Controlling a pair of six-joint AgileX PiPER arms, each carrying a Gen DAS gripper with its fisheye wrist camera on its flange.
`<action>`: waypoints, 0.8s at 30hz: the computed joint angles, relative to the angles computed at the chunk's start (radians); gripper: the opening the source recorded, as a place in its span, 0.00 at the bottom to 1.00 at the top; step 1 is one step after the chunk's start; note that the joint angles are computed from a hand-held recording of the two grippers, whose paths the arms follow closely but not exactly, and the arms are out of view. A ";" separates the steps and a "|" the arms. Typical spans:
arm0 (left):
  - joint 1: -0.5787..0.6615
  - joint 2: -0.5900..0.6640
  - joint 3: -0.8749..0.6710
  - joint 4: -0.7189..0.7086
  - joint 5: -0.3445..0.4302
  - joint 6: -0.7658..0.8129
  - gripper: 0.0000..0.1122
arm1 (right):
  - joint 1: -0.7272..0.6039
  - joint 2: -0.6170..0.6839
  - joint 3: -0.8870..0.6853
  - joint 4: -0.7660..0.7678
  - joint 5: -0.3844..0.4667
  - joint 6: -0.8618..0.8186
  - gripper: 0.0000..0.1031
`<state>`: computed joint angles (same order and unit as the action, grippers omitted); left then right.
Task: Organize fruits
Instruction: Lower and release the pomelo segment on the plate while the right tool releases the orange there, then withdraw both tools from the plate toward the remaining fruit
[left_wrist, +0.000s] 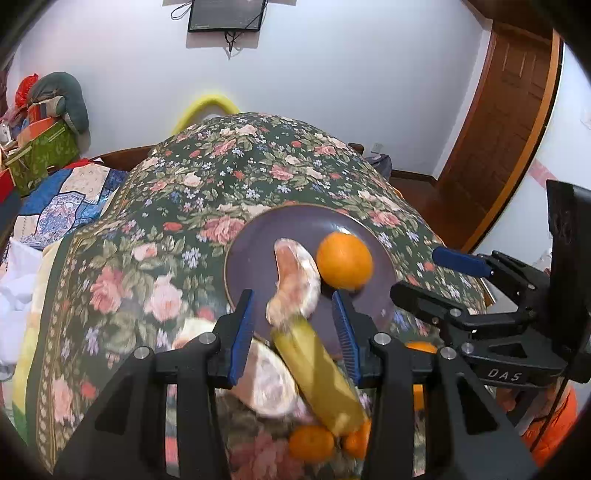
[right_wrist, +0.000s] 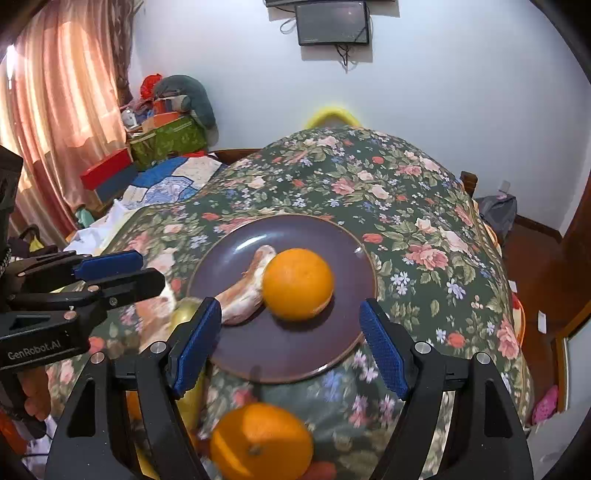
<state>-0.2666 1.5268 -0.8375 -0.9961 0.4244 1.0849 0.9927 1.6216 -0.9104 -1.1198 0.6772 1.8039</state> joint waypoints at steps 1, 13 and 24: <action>0.007 -0.026 0.022 0.006 0.007 -0.005 0.37 | 0.019 -0.004 -0.001 0.004 0.017 0.003 0.72; 0.038 -0.262 0.240 0.079 0.047 -0.099 0.49 | 0.235 -0.038 -0.017 0.032 0.219 0.054 0.72; -0.087 -0.438 0.421 0.315 -0.012 -0.447 0.74 | 0.358 -0.097 0.055 0.056 0.330 0.166 0.72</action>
